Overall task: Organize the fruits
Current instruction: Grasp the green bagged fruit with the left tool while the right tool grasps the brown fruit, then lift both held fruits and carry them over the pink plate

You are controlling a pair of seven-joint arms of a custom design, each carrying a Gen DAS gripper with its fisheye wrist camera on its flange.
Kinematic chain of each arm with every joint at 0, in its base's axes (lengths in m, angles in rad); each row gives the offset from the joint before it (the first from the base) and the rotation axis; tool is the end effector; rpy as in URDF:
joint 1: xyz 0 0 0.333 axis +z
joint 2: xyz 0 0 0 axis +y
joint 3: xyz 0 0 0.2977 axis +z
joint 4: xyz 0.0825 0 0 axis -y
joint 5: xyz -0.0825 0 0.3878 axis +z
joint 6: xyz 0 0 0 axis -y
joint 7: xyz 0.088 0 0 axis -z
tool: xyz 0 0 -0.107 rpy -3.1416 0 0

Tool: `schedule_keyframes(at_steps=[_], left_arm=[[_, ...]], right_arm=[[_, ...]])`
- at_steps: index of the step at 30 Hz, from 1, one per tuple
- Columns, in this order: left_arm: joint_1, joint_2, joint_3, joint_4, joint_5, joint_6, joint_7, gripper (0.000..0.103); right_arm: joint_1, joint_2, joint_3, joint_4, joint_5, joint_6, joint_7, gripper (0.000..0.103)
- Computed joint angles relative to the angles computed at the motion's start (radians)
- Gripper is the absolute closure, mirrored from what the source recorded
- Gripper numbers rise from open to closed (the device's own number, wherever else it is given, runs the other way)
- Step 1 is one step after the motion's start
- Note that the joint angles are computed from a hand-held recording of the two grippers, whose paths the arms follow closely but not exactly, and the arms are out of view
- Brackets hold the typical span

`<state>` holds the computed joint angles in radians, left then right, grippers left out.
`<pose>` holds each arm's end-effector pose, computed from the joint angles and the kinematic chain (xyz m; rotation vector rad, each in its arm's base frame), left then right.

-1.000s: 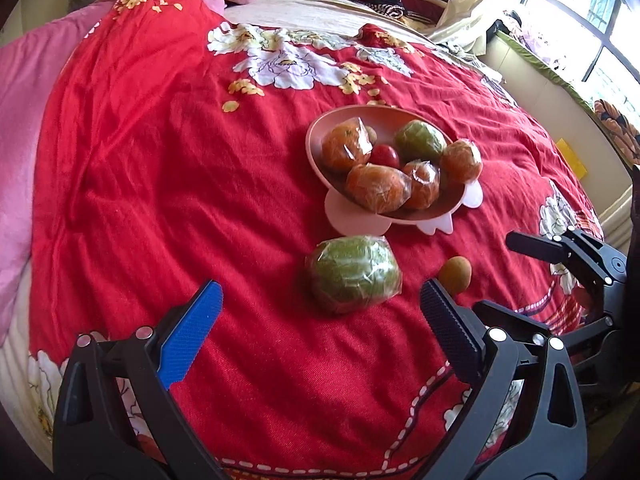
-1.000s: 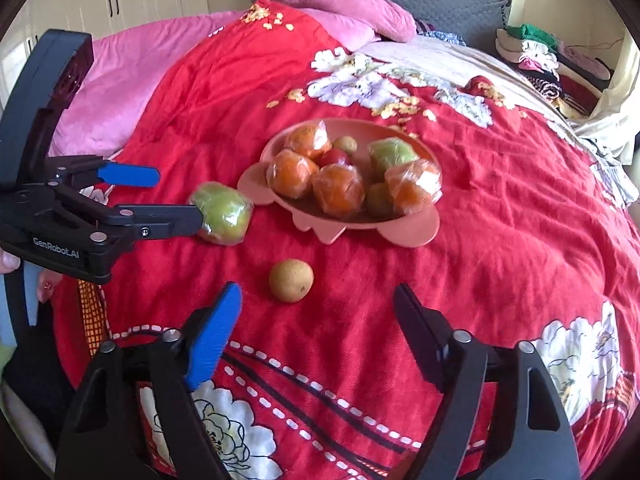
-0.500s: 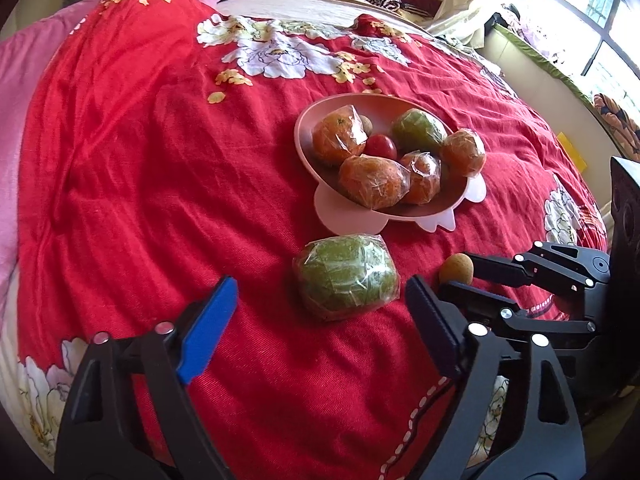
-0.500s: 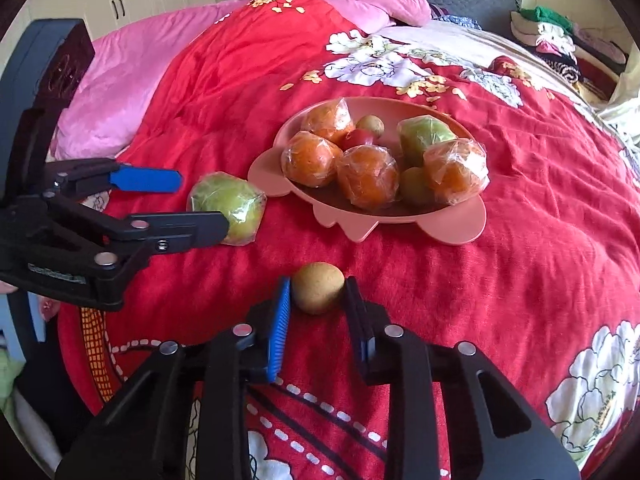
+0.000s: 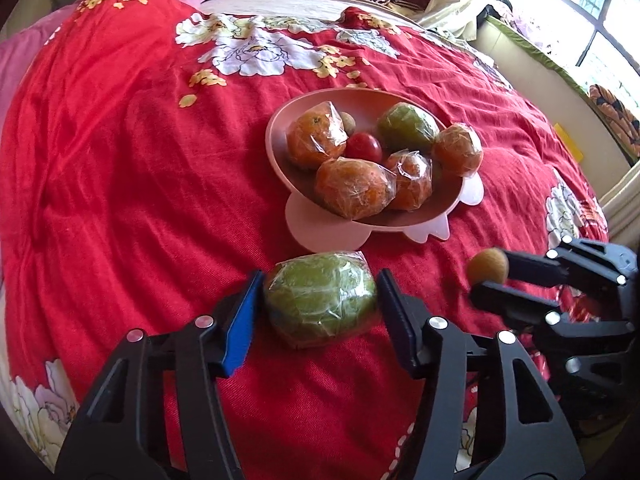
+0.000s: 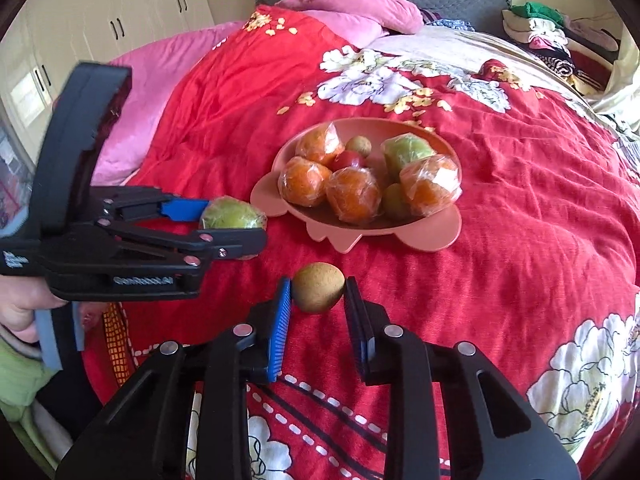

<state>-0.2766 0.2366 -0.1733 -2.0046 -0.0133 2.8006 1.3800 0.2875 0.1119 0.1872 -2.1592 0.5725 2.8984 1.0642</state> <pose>0.5755 -0.2715 0.3849 -1.7580 2.2204 -0.7615 0.5428 0.2405 0.3910 -2.1053 1.3074 -0.2657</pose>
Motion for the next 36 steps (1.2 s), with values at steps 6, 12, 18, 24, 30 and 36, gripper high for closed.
schedule_keyframes(at_steps=[6, 12, 18, 24, 30, 36], left_arm=[[0.018, -0.013, -0.016, 0.002, -0.043, -0.013, 0.046, 0.055], [0.028, -0.042, -0.025, 0.002, -0.082, -0.009, 0.085, 0.055], [0.024, -0.021, -0.023, 0.061, -0.081, -0.023, 0.099, 0.055], [0.014, 0.035, -0.013, 0.154, -0.061, -0.054, 0.093, 0.055], [0.007, 0.087, -0.008, 0.241, -0.053, -0.076, 0.102, 0.055], [0.004, 0.160, -0.004, 0.351, -0.053, -0.123, 0.122, 0.055]], right_arm=[[-0.005, -0.018, -0.005, 0.001, 0.028, 0.003, -0.020, 0.077], [-0.002, -0.032, -0.017, 0.010, 0.050, 0.009, -0.042, 0.077], [-0.002, -0.036, -0.032, 0.030, 0.044, 0.018, -0.039, 0.077], [-0.010, -0.022, -0.031, 0.054, 0.051, 0.020, -0.049, 0.077], [-0.024, -0.001, -0.016, 0.080, 0.076, 0.017, -0.077, 0.077], [-0.037, 0.024, 0.001, 0.103, 0.096, 0.009, -0.103, 0.077]])
